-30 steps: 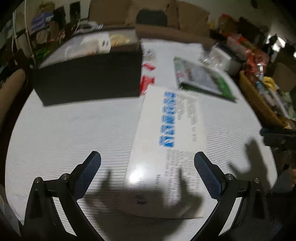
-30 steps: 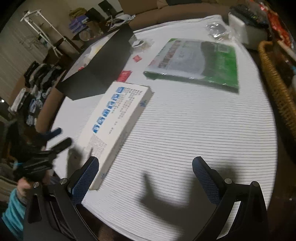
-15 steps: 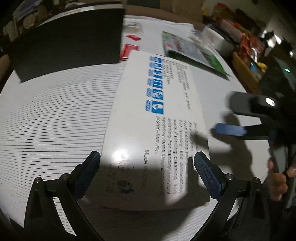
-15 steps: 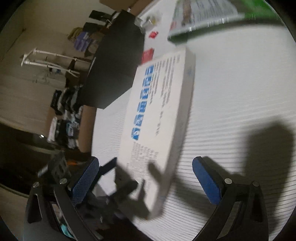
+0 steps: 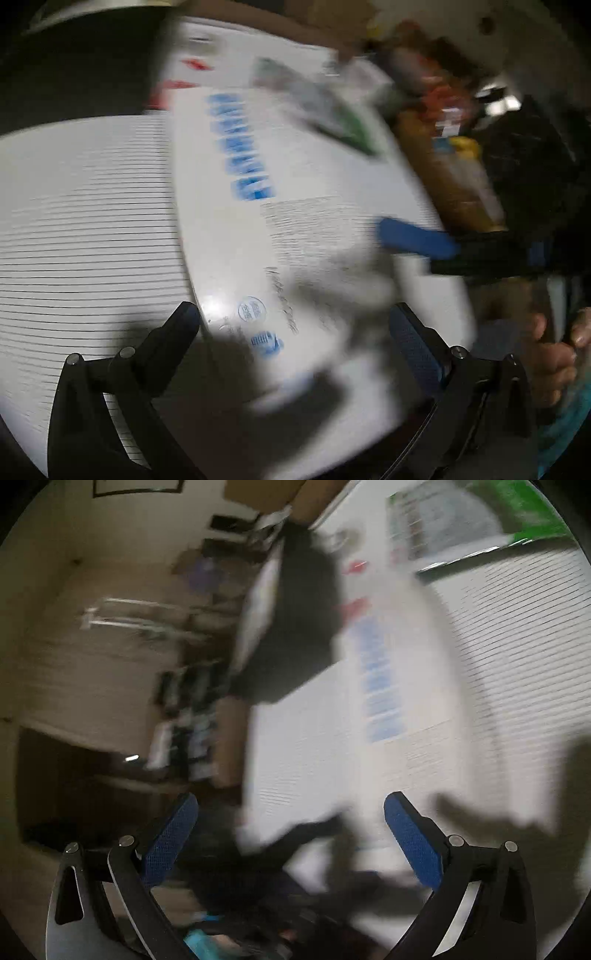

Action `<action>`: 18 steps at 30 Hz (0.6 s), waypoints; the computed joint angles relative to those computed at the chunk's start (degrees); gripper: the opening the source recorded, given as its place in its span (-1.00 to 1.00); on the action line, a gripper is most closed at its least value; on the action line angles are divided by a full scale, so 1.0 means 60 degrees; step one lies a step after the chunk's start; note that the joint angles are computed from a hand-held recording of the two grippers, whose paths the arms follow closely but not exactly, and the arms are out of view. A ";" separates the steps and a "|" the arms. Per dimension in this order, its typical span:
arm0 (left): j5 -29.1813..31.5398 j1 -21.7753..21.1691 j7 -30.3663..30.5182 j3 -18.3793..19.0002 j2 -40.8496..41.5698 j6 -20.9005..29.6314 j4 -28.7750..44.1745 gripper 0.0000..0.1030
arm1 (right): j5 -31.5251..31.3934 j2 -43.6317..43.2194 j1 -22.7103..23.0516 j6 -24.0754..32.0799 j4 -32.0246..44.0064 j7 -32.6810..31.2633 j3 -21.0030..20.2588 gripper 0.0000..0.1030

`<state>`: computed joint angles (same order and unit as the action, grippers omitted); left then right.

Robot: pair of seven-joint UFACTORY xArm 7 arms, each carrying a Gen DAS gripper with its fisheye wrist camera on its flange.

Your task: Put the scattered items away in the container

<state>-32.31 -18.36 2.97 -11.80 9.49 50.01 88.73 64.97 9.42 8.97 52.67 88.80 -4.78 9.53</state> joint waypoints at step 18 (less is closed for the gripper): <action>0.2064 -0.0025 -0.1556 0.0307 -0.0543 -0.0237 -0.0873 0.96 | -0.1278 -0.0906 -0.0439 -0.0645 -0.2356 0.0470 -0.0663 1.00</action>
